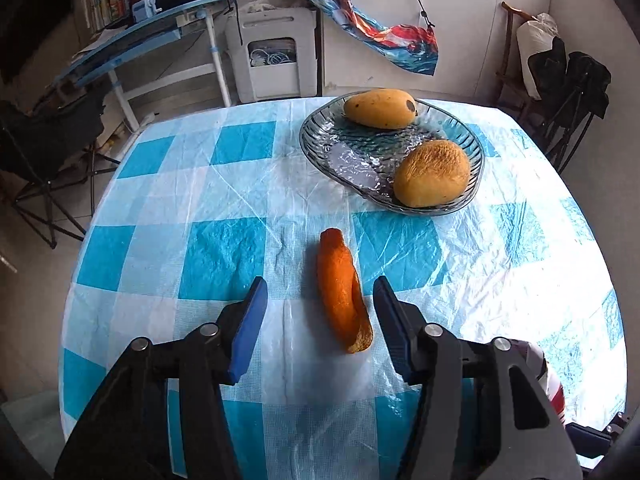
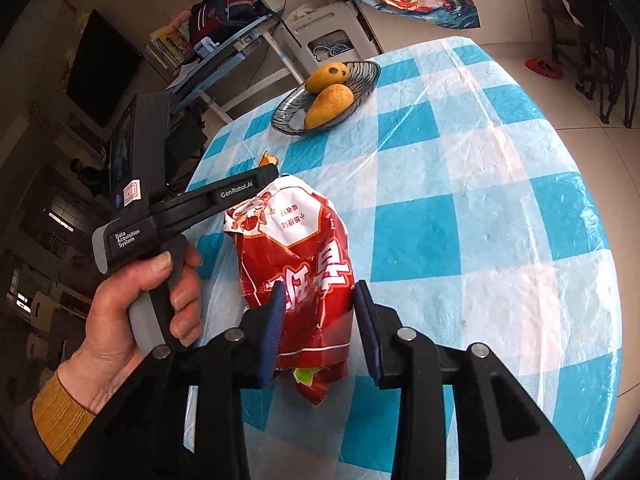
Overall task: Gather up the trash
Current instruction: 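Carry the red bag and carrot over the yellow basin and open both tools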
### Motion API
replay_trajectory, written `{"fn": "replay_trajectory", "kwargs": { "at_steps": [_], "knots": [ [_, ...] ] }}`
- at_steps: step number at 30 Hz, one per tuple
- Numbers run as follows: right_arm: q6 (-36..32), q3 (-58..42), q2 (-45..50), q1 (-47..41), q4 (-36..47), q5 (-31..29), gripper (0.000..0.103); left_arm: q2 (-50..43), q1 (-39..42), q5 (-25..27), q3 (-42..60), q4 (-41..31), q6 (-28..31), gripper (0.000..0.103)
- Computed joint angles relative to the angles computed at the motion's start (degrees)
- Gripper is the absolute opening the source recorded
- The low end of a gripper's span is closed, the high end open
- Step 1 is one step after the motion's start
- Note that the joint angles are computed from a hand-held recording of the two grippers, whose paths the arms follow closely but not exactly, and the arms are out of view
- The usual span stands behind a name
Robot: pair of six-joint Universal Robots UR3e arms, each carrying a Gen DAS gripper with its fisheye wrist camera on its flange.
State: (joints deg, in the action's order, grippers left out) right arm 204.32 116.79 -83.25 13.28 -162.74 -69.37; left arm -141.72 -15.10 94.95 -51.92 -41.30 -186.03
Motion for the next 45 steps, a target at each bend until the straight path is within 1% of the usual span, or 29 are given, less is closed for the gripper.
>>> {"fn": "replay_trajectory", "kwargs": {
  "at_steps": [1,2,3,6,8,10,14,18,21,24,34,37,39,41,43,45],
  "knots": [
    [-0.1,0.0,0.6,0.2,-0.4,0.5,0.017,0.3,0.0,-0.1,-1.2,1.8,0.5,0.017],
    [-0.2,0.1,0.8,0.4,-1.1,0.8,0.017,1.3,0.3,-1.1,-3.2,3.1,1.2,0.015],
    [-0.6,0.0,0.9,0.7,-1.5,1.1,0.006,2.7,0.8,-2.3,-5.6,4.5,1.2,0.014],
    [-0.4,0.8,0.1,0.4,-3.4,1.5,0.006,10.5,2.4,-3.8,-20.1,14.4,1.2,0.012],
    [0.6,2.3,-0.9,-0.5,-5.2,2.7,0.006,17.3,4.2,-5.4,-31.3,20.7,1.1,0.012],
    [1.7,4.0,-2.1,-1.4,-6.8,3.9,0.006,24.9,6.1,-6.5,-42.4,25.5,1.5,0.012],
    [3.8,6.1,-4.1,-1.6,-8.9,5.0,0.006,38.7,9.5,-7.8,-59.4,29.9,2.7,0.012],
    [5.6,7.2,-6.6,0.4,-10.2,3.5,0.006,50.8,12.4,-9.2,-70.1,29.9,3.9,0.012],
    [8.0,9.8,-7.8,2.0,-13.9,2.7,0.006,59.4,14.0,-10.2,-76.2,28.6,5.0,0.012],
    [10.8,12.4,-7.9,3.6,-17.8,1.9,0.006,65.6,15.5,-11.5,-79.8,26.9,6.0,0.012],
    [17.1,18.8,-11.0,8.0,-26.0,-1.7,0.006,80.6,19.6,-15.7,-86.1,20.0,8.4,0.012],
    [18.5,20.6,-12.3,9.6,-27.7,-2.9,0.006,86.4,22.0,-18.0,-87.6,15.9,9.2,0.012],
    [18.9,20.9,-13.7,11.5,-27.2,-4.3,0.006,92.2,24.6,-20.4,-88.8,11.3,10.5,0.012],
    [18.0,19.5,-15.3,15.1,-23.7,-7.5,0.006,98.8,27.5,-23.2,-89.8,5.3,12.3,0.012],
    [16.9,17.1,-15.9,19.7,-19.3,-11.3,0.006,106.7,31.4,-26.7,-90.5,-3.0,15.0,0.012],
    [15.8,13.9,-15.5,25.4,-13.6,-16.3,0.006,116.4,36.9,-31.2,-90.7,-14.7,19.2,0.012]
  ]
}}
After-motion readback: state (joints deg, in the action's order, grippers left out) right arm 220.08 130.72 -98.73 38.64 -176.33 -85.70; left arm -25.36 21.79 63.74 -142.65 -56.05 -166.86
